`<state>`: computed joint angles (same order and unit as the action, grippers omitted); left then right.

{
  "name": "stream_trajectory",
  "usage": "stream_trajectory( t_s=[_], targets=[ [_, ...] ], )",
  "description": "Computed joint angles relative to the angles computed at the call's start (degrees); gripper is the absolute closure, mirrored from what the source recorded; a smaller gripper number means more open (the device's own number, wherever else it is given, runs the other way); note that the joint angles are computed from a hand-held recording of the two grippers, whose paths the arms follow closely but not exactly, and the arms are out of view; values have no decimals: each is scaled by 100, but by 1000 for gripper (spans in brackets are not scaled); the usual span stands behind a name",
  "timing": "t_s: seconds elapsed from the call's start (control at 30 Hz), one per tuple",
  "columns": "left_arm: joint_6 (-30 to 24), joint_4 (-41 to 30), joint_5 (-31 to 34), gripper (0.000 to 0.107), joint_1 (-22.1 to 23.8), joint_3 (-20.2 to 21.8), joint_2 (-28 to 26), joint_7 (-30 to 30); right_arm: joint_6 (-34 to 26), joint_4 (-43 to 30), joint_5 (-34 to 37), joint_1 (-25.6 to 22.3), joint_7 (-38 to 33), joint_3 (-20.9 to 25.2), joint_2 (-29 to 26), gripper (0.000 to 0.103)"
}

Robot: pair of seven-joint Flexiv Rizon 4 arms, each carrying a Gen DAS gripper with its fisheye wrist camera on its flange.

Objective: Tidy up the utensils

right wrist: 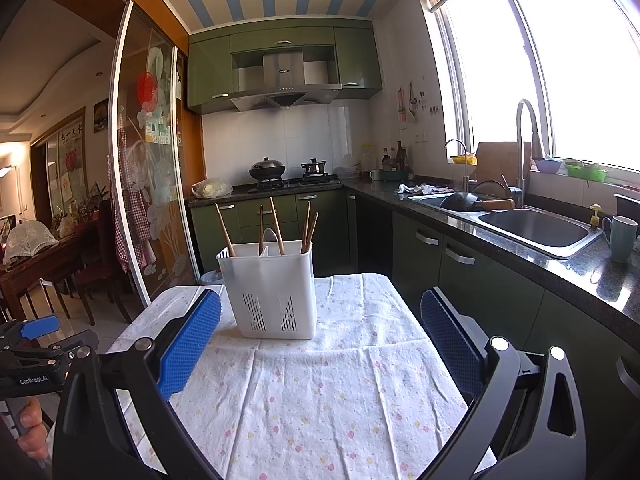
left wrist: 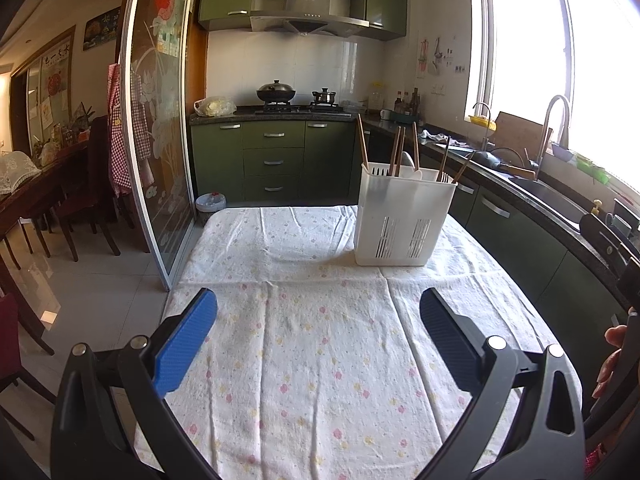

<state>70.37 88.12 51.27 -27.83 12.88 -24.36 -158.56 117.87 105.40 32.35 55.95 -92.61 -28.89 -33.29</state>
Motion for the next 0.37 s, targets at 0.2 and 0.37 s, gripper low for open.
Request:
stream_trajectory(
  t_s=[0.2,0.37],
  targets=[
    [-219,-26,-103,10,72,-85,-25,107,-49,-4,17,49,30,-60,-12,4],
    [-343,-63,-193,10,81,-98,-82,210,-87,-14,-2,58,123,-127,-59,4]
  ],
)
